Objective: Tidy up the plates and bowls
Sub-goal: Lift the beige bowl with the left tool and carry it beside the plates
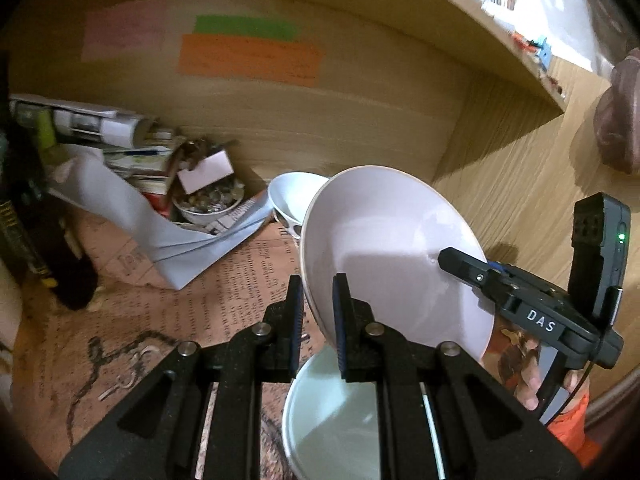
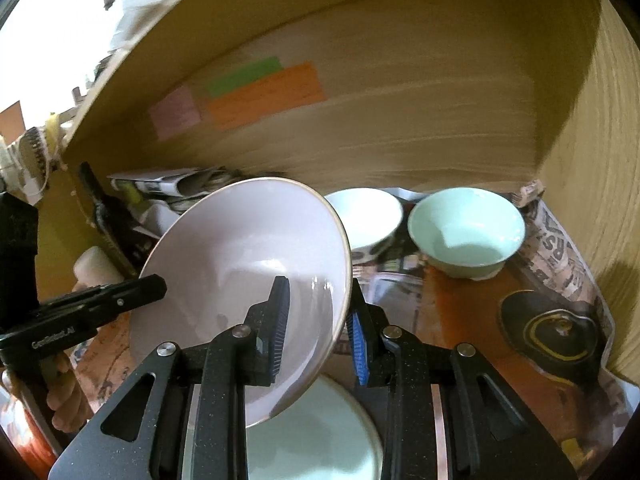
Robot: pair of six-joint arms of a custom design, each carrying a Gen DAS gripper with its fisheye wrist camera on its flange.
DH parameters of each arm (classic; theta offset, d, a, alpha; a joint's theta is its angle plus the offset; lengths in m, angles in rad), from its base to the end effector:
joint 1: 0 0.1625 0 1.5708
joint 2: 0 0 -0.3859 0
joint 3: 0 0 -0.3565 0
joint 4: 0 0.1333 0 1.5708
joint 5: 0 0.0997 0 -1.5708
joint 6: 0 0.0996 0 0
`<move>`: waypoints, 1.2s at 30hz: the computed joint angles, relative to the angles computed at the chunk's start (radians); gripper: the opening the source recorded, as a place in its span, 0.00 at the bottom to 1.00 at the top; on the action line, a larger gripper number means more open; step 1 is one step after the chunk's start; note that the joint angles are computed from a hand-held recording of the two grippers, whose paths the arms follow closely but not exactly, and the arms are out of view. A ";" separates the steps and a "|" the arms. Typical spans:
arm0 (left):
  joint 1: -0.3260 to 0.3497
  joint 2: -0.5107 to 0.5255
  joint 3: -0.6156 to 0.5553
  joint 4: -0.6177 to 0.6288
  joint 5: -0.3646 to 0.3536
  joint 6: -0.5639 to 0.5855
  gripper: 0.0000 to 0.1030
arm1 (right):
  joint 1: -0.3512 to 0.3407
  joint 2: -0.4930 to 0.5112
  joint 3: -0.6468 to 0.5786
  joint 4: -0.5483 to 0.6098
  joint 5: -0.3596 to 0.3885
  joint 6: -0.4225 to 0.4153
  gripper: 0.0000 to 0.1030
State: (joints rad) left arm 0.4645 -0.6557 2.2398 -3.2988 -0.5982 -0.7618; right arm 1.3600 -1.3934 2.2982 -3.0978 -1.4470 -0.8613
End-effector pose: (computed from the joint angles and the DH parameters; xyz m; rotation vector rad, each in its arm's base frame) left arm -0.2680 -0.3755 0.0001 0.3254 2.4109 -1.1375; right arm 0.0530 -0.4480 0.2398 0.9476 -2.6353 0.8627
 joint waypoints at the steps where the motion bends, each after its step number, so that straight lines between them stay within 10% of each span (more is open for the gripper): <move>1: -0.017 -0.012 0.023 0.010 0.012 -0.029 0.12 | 0.001 -0.004 0.007 -0.001 0.004 -0.003 0.24; 15: -0.213 -0.199 0.268 0.368 0.120 -0.529 0.12 | 0.053 -0.033 0.114 0.005 0.023 -0.023 0.24; 36: -0.370 -0.418 0.444 0.828 0.006 -1.056 0.12 | 0.129 0.058 0.183 -0.011 -0.066 -0.036 0.24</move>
State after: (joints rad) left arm 0.0945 -1.0733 2.6838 -2.4705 -0.5925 -1.8179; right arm 1.4891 -1.3352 2.4812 -3.1090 -1.5133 -0.8969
